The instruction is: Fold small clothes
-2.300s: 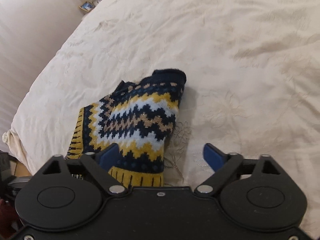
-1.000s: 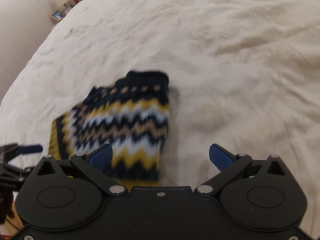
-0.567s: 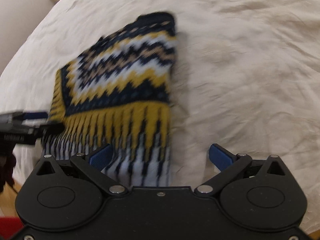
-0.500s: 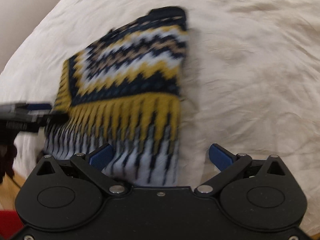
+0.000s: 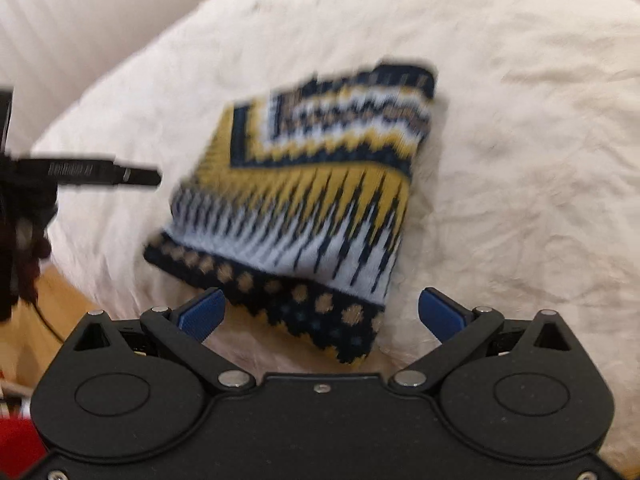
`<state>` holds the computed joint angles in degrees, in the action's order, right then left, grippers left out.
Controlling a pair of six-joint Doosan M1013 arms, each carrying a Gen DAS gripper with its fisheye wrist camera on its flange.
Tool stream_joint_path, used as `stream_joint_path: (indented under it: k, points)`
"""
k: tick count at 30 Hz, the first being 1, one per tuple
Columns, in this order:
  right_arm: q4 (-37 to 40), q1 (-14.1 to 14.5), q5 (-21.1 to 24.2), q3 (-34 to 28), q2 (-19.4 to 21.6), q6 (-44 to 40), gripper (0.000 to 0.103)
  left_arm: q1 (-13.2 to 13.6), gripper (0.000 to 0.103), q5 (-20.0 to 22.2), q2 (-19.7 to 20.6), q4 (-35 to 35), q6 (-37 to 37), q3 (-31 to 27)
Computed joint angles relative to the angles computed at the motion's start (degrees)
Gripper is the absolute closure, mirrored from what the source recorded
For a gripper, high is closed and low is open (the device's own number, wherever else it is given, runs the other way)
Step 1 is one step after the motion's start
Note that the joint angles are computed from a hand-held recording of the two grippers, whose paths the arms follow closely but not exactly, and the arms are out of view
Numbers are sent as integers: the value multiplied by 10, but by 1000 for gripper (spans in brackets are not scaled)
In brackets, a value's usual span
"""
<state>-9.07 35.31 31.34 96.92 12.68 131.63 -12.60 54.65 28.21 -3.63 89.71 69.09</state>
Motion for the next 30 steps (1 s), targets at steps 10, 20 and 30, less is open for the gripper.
stream_joint_path:
  k: [10, 20, 30]
  points:
    - [-234, 25, -48, 21, -47, 211, 0, -39, 1, -65, -57, 82, -89, 22]
    - [-426, 68, 52, 6, -58, 388, 0, -82, 1, -36, -71, 213, -164, 17]
    - [-304, 70, 121, -35, -44, 311, 0, -80, 1, 45, -68, 124, -116, 12]
